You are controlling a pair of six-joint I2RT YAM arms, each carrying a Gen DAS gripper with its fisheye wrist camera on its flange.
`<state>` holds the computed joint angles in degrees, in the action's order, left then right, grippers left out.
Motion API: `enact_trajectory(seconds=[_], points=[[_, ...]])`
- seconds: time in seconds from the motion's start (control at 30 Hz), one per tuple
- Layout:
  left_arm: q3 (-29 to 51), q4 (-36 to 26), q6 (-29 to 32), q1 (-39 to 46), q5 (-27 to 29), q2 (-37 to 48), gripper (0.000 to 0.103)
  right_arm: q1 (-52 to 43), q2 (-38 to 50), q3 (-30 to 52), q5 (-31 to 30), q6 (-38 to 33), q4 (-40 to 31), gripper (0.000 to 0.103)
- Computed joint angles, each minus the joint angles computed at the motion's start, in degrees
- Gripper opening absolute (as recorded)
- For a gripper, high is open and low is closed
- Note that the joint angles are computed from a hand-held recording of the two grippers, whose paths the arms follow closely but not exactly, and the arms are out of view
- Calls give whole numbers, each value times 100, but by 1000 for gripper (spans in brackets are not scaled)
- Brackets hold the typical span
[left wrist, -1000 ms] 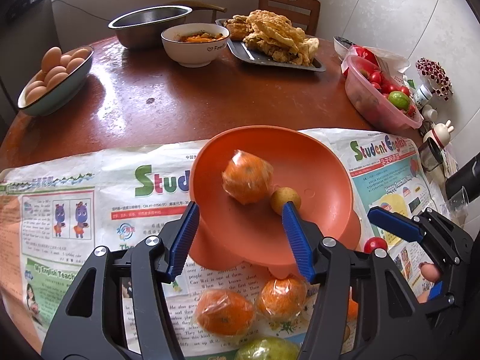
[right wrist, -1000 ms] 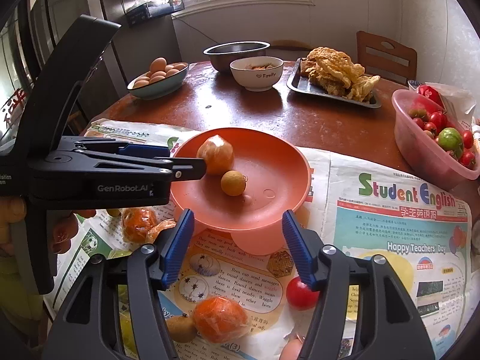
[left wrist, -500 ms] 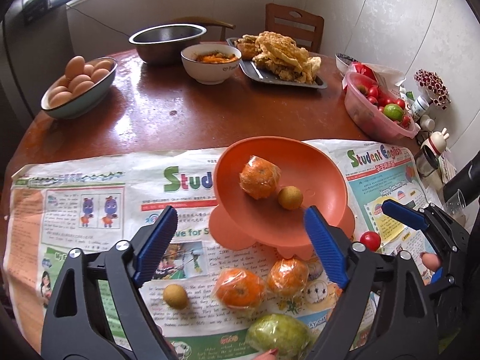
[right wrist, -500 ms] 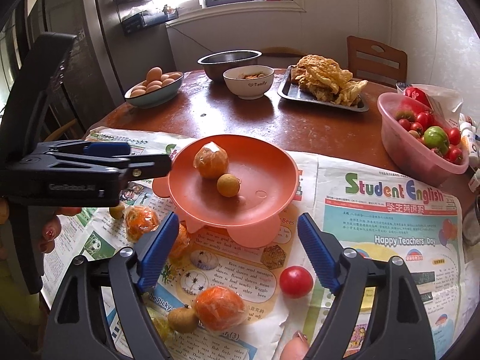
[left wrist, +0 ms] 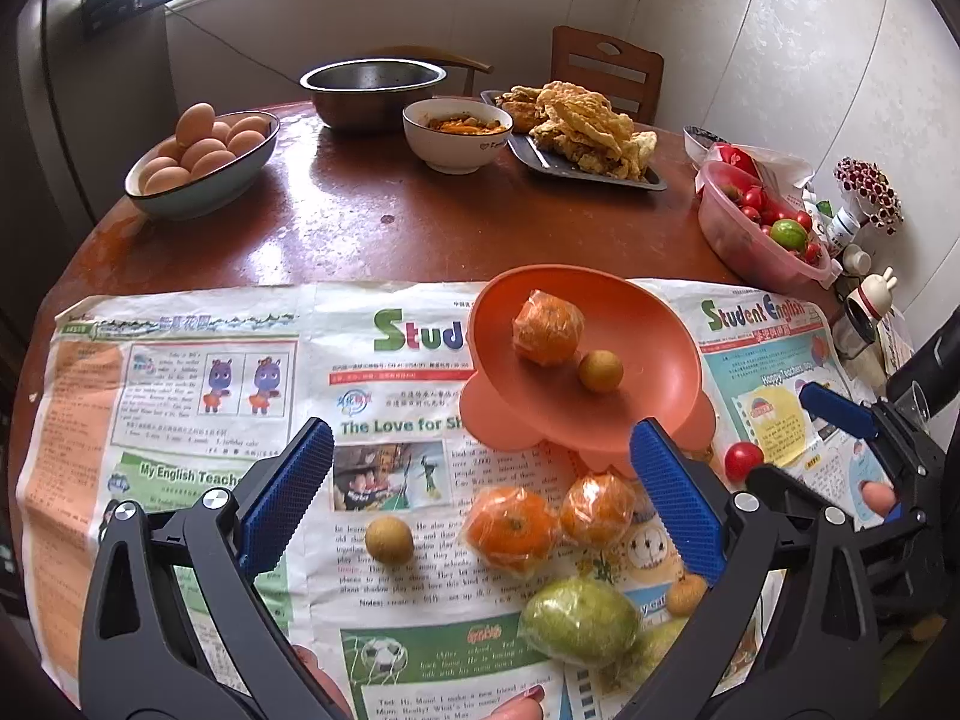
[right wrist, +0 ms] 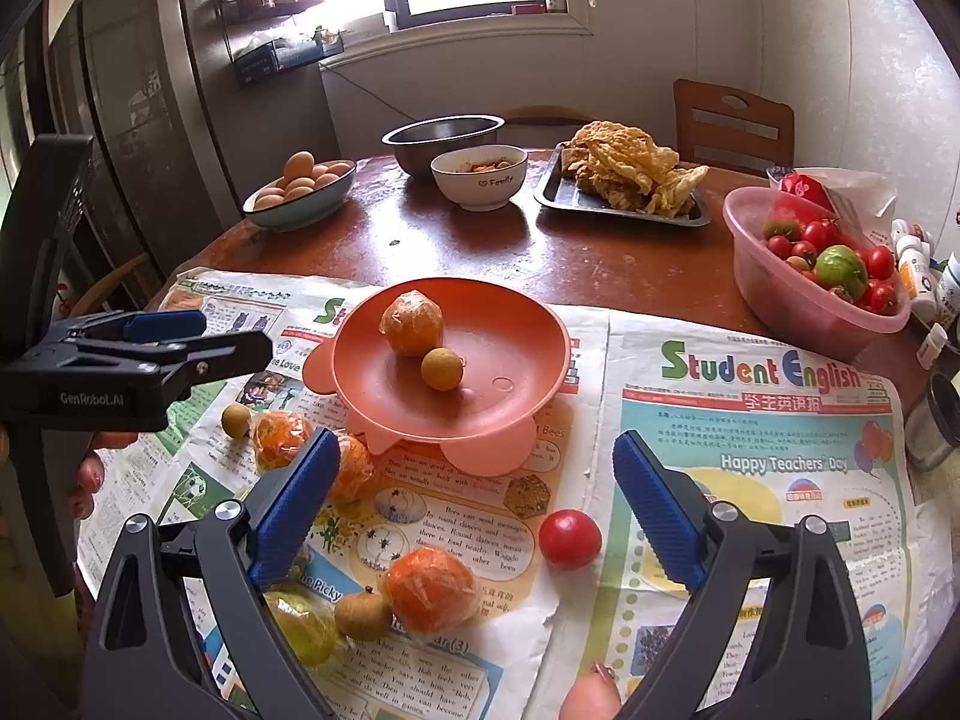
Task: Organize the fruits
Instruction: 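Withdraw both open tools from the bowl toward the remaining fruit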
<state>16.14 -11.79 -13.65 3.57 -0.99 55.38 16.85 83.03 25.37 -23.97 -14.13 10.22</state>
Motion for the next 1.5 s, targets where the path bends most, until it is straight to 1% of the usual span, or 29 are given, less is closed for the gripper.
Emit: enact_trajectory(seconds=[0.37, 0.63, 0.97, 1.5], points=[[-327, -542, -78, -272, -222, -750, 93, -158, -402, -223, -68, -102, -197, 94], [-519, -865, -302, -662, -406, -1143, 93, -208, -615, -417, -88, -164, -275, 94], [-717, -1040, -588, -1075, -654, -1368, 93, -258, -696, -627, -87, -224, -265, 94], [-865, -1110, -857, -1433, -770, -1426, 93, -290, -710, -817, -73, -295, -234, 94]])
